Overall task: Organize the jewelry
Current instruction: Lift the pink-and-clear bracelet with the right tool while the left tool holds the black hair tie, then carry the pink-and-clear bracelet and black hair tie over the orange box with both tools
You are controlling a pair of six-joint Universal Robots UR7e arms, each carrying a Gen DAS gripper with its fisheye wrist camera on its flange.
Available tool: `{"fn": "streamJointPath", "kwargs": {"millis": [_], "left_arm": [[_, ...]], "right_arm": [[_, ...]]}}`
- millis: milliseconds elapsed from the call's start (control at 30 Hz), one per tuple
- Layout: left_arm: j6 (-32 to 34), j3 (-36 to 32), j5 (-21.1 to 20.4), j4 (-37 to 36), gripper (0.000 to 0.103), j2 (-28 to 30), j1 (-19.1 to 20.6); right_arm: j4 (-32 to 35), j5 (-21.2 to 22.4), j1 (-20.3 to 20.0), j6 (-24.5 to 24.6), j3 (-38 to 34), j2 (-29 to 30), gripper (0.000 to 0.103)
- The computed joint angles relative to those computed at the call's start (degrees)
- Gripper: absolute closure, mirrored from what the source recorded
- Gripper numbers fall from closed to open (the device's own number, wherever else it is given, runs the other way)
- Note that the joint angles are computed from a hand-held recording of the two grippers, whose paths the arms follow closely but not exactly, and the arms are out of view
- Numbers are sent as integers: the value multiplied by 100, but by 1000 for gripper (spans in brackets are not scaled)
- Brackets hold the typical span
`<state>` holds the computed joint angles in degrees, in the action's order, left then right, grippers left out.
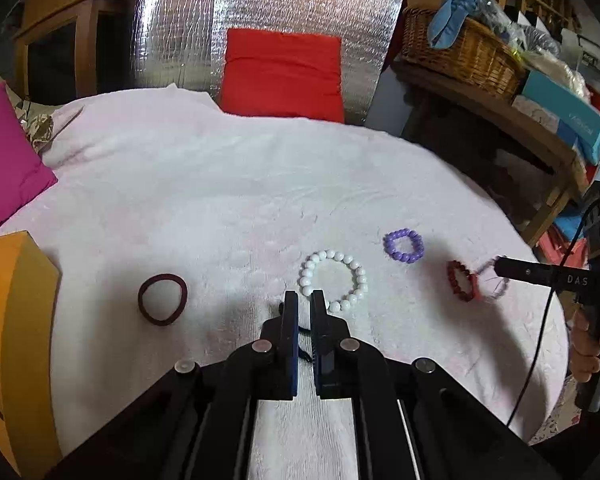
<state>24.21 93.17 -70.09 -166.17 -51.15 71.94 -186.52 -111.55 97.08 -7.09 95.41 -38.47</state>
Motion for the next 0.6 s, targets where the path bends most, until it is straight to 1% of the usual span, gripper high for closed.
{"fn": "streamJointPath", "kwargs": {"millis": [100,200,267,400,467,533,567,600], "left_arm": [[-4,88,-417,95,97,-226,91],[99,238,-644,16,97,-440,133],[203,361,-685,-102,97,-574,137],[119,479,-699,-129,97,-696,178],[70,463,-595,-66,97,-643,187],[-57,444,-379,-6,96,-551,170],[-149,376,-307,116,91,-466,164],[-227,334,-259,180,74,-405,156]], "right_arm": [[-227,241,86,-151,-38,107,95],[-409,431,184,-272,-122,256,95],[-529,539,251,-277,-122,318,95],[-664,544,359,-194,-263,476,95],[-689,529,376,-79,-250,484,95],[-654,417,410,10,-309,537,95],[-682,330,425,30,-325,567,95],[-683,269,425,57,-334,583,95]]}}
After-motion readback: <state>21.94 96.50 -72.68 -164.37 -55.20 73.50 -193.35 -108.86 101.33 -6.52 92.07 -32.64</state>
